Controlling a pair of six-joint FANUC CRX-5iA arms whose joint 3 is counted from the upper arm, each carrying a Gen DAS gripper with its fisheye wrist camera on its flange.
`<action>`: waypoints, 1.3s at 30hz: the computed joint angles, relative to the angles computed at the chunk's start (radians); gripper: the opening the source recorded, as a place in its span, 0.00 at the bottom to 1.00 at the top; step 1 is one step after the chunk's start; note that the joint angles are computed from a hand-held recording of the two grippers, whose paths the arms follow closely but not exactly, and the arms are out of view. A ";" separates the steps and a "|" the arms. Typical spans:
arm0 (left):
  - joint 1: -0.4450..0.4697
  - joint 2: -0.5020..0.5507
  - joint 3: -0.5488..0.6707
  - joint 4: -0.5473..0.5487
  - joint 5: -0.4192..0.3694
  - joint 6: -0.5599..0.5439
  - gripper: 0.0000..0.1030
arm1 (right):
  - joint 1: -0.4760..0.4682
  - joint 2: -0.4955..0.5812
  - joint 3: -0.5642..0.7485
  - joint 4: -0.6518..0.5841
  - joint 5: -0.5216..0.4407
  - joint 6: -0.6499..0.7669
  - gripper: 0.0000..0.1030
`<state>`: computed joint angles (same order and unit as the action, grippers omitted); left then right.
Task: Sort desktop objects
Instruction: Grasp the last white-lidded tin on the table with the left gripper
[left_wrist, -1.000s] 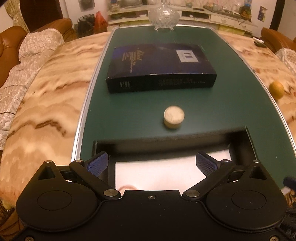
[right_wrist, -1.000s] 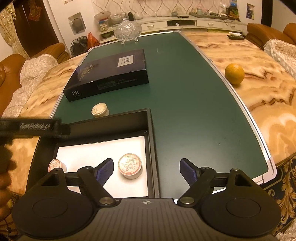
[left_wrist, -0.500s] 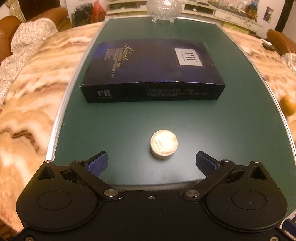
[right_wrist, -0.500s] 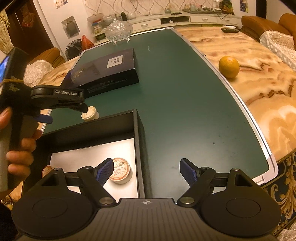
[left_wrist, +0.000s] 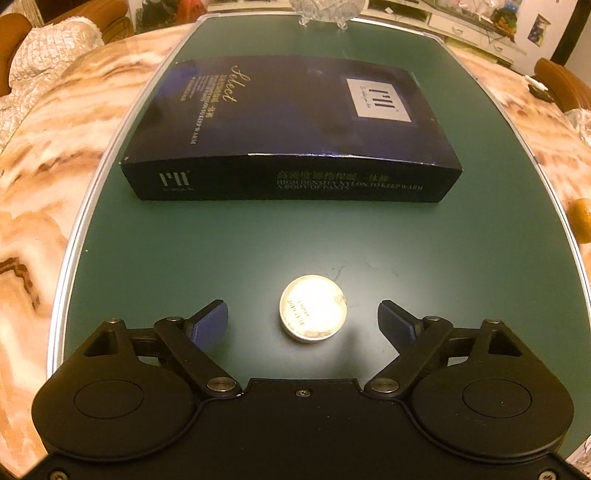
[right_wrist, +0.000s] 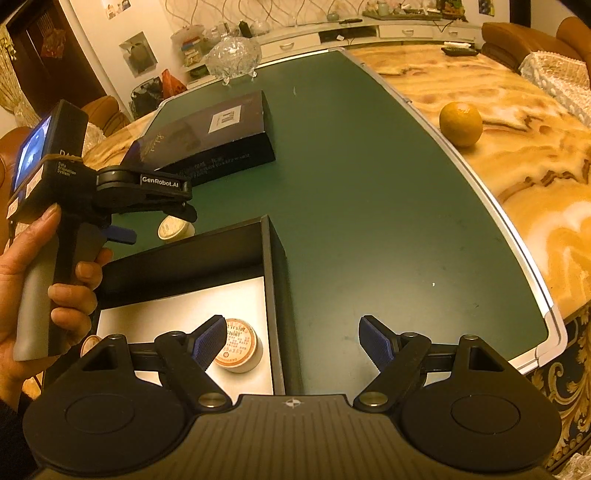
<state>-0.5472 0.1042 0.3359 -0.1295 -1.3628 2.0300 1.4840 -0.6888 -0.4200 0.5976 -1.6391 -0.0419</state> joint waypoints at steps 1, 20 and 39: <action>0.002 0.002 -0.002 0.006 0.003 -0.004 0.80 | -0.001 0.000 -0.001 -0.001 0.002 0.001 0.79; 0.027 0.014 -0.008 0.059 0.011 -0.037 0.40 | -0.002 0.005 0.003 0.005 -0.005 0.008 0.79; 0.020 -0.103 -0.048 0.050 0.003 -0.052 0.39 | 0.036 0.012 0.014 0.025 -0.032 -0.014 0.79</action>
